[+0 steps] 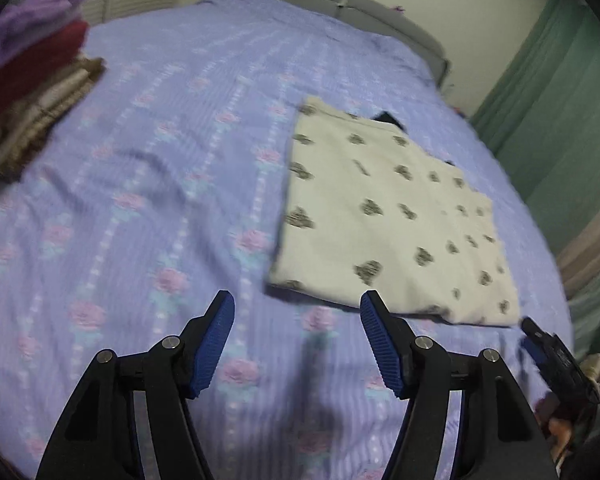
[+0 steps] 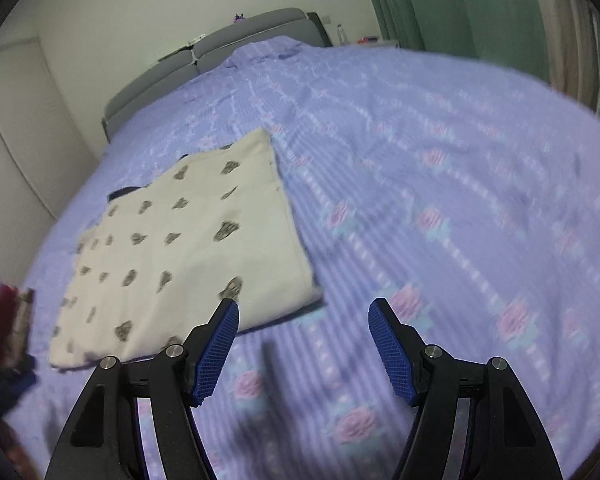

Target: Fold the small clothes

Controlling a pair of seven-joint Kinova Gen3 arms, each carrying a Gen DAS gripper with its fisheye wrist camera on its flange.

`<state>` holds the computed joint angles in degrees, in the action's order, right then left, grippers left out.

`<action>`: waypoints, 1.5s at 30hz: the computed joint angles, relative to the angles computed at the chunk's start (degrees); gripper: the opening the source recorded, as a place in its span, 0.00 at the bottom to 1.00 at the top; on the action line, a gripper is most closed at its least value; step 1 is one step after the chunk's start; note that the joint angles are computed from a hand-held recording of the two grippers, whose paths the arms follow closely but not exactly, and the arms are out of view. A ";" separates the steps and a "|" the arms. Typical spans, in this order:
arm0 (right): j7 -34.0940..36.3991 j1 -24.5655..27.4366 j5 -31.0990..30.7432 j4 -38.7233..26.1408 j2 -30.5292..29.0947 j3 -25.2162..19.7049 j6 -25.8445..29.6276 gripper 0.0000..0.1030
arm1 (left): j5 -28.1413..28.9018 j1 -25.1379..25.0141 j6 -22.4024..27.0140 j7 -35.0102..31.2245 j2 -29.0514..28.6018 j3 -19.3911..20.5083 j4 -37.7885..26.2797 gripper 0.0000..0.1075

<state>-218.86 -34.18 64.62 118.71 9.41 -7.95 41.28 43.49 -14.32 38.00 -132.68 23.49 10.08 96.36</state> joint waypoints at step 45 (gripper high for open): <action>14.83 0.89 -9.44 -13.10 6.24 -3.76 14.89 0.41 | 21.10 -7.07 10.16 -11.63 12.11 3.84 -2.79 0.45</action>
<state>-204.03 -33.28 55.18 105.62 15.64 -11.72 56.17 64.59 -21.39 48.16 -144.31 35.60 13.91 93.57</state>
